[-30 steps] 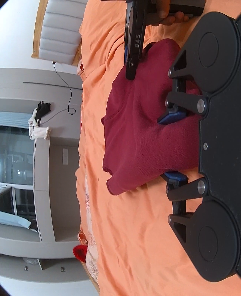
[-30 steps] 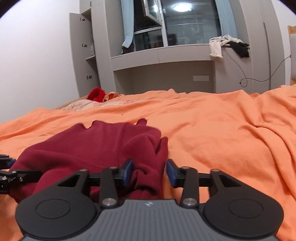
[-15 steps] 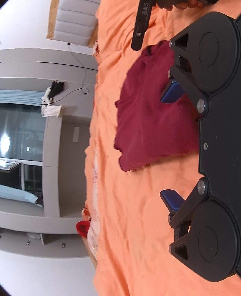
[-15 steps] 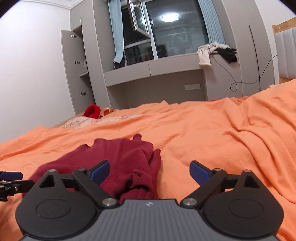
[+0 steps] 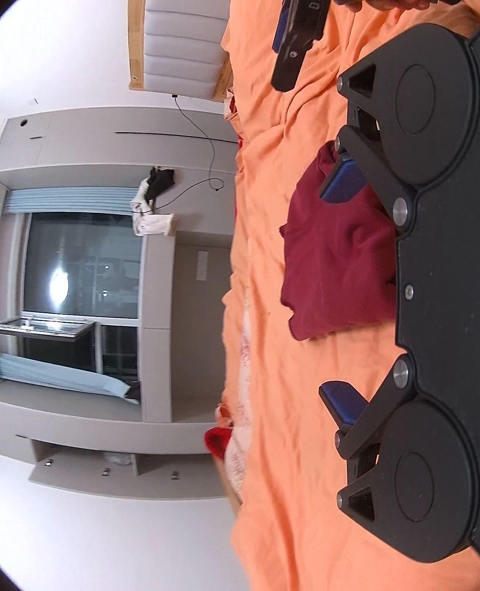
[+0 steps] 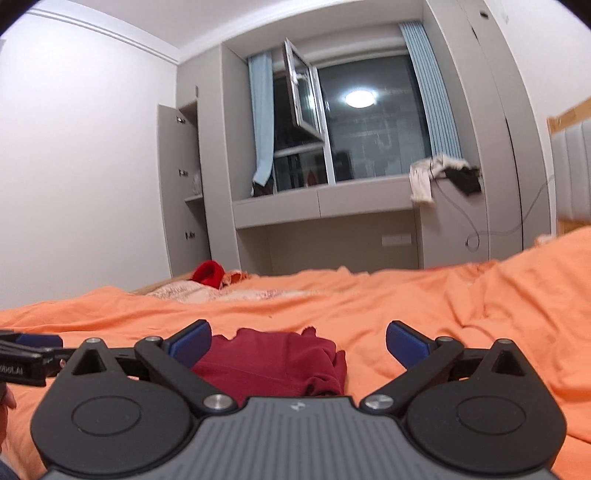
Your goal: Fold small clothes
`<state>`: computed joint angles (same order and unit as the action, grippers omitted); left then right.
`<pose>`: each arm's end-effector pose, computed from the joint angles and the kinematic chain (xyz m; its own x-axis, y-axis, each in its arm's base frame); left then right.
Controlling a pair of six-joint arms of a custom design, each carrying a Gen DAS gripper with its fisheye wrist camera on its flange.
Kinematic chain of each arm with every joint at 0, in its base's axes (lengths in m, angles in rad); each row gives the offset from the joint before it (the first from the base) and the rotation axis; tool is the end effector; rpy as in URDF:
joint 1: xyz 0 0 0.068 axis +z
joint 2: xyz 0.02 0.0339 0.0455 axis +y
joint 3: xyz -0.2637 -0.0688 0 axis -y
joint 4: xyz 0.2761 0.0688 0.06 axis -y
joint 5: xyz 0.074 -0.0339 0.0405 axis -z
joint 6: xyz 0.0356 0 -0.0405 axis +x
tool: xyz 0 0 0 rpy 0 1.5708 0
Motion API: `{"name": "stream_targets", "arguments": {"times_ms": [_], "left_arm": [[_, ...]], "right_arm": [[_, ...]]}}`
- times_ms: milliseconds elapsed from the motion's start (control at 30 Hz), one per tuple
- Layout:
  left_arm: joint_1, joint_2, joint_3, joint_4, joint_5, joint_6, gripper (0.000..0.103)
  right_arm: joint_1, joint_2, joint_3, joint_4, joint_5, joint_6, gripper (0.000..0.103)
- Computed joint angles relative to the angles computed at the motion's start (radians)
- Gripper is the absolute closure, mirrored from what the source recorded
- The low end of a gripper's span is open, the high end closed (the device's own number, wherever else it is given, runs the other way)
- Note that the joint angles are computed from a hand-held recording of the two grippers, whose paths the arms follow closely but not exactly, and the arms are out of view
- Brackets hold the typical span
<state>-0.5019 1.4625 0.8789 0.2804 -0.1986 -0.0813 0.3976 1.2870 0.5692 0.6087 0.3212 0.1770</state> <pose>0.3180 -0.1665 0.2411 -0.2858 0.0660 -0.9560 0.2843 0.9586 -0.0188 0.2816 0.1061 0.2185 -0.1126 0.1339 -0.9846 -0.0592 0.9882 0.1412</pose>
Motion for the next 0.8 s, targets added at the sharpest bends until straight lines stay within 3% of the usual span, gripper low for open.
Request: {"name": "stream_targets", "arguments": {"times_ms": [200, 500, 800], "left_arm": [[-0.049, -0.176, -0.154, 0.016, -0.068, 0.001, 0.001], [-0.106, -0.412, -0.383, 0.029, -0.106, -0.012, 0.001], [-0.124, -0.48, -0.504, 0.109, -0.129, -0.026, 0.001]], "right_arm": [[0.128, -0.142, -0.131, 0.024, 0.143, -0.016, 0.0], [0.415, -0.292, -0.304, 0.097, 0.472, -0.067, 0.0], [0.641, -0.263, -0.397, 0.297, 0.784, -0.142, 0.0]]}}
